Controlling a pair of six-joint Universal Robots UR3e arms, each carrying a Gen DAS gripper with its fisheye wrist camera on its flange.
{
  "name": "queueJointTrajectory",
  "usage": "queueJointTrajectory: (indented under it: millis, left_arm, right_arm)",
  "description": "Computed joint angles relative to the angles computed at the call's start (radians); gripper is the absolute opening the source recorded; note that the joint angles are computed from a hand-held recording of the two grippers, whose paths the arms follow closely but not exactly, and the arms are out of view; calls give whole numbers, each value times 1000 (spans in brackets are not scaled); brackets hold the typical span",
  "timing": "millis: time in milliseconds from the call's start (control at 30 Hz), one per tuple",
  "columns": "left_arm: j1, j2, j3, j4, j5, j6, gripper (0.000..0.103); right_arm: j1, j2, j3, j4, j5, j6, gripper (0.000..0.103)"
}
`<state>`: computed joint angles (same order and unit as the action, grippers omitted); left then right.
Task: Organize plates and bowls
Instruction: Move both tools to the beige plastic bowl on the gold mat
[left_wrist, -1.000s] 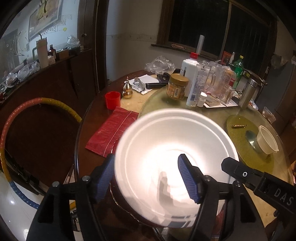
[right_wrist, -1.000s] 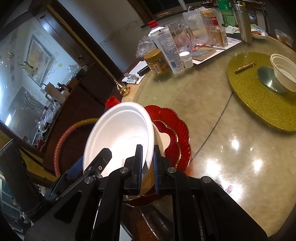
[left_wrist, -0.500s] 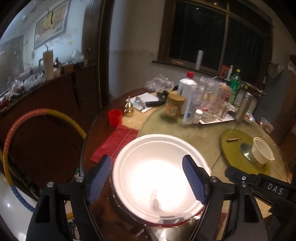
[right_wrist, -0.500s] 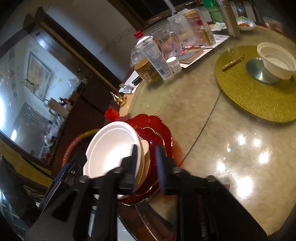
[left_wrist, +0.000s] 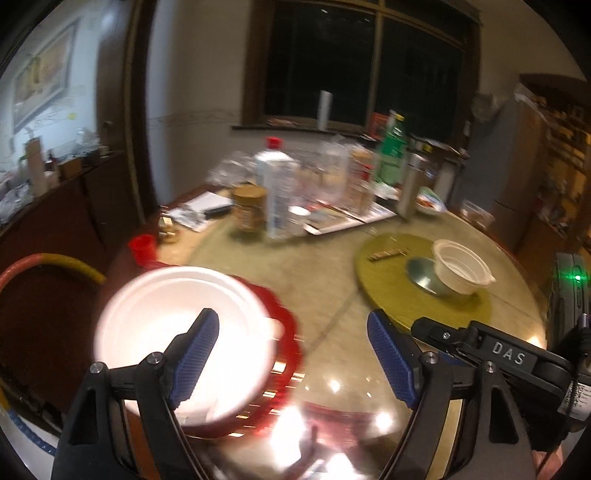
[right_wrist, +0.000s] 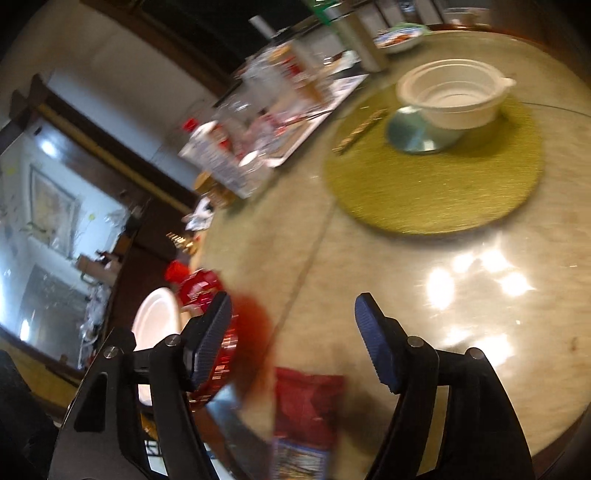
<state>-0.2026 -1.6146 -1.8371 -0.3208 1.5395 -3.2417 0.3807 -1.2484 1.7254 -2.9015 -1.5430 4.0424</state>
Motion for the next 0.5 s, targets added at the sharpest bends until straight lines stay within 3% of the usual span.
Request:
queueJointTrajectory:
  millis: [233,400,500]
  left_arm:
    - [-134,-152,151,-63,12,-19,83]
    - [-207,-265,270,-98,51,-27,83]
    - [-239,-330,352,-138,65,-35,83]
  right_arm:
    - [-93,-171,207,27,-108,-19,70]
    - [-110,-232,234,104,-270,-61,70]
    - [-137,-255,249,123,-304,-102,70]
